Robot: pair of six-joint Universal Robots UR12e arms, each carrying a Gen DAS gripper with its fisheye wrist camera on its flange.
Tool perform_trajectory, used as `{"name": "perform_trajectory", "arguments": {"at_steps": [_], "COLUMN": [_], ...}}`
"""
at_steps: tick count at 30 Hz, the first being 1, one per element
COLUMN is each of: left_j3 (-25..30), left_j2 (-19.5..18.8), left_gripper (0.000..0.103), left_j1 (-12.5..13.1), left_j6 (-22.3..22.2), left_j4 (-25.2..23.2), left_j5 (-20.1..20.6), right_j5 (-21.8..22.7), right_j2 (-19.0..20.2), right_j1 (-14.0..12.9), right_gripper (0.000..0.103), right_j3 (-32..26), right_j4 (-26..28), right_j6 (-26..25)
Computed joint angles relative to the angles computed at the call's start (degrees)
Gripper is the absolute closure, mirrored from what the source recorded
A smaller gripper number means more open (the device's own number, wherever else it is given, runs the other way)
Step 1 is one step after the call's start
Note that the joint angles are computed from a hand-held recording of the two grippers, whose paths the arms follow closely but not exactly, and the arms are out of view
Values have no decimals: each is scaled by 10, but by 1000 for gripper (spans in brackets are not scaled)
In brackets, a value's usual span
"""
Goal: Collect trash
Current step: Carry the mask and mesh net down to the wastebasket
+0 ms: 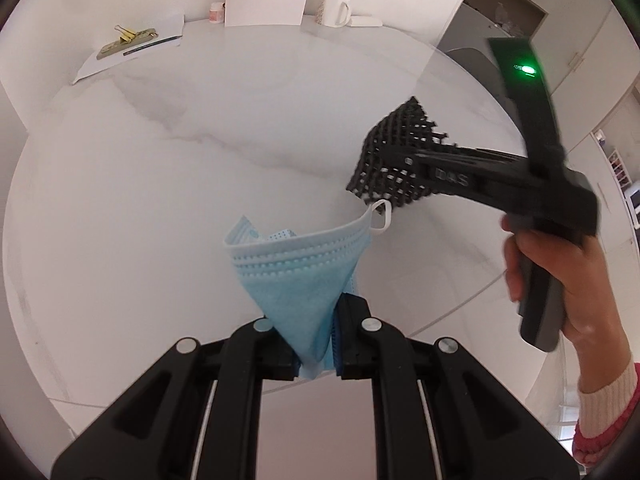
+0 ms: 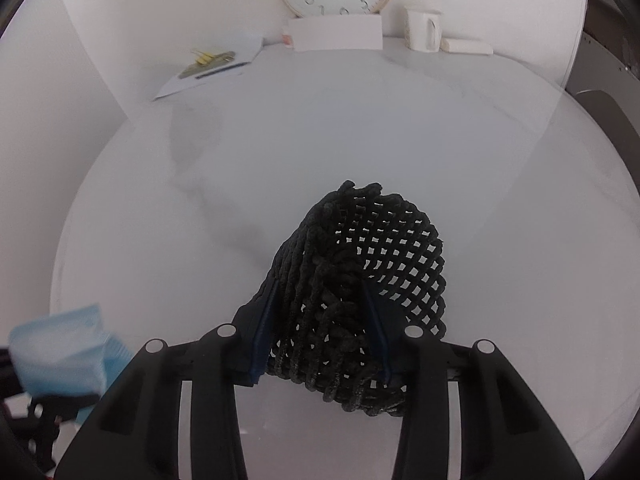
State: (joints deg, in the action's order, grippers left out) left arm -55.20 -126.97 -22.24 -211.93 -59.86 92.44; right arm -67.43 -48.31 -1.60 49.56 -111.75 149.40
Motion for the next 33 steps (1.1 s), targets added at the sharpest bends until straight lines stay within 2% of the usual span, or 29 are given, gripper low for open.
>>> {"name": "perform_trajectory", "arguments": {"at_steps": [5,9,12,14,18,22,26,31,33], "left_j3": [-78,-157,-223,-266,-330,-374,-403,-416,-414], "left_j2": [52,105,152,186,240,283,307,315,313], "left_gripper": [92,92,92,92,92,92,92,92,92], "left_j1": [4,11,19,25,38,55,59,66,64], "left_j6": [24,58,99,148,242,286,310,297,304], "left_j4": [37,69,92,93,95,75,74,76,76], "left_j5": [-10,-19,-35,-47,-56,-96,-103,-136,-135], "right_j5": [5,1,-10,-28,-36,-52,-51,-16,-5], "right_j2": [-74,-134,-184,-217,-276,-326,-372,-399,-406], "right_j1": [-3,1,11,22,40,57,68,69,71], "right_gripper": [62,62,62,62,62,62,62,62,62], "right_j3": [102,184,254,300,378,437,484,515,524], "right_j4": [-38,-69,-109,-140,-177,-187,-186,-176,-171], "right_j6": [-4,19,61,102,184,224,238,230,221]}}
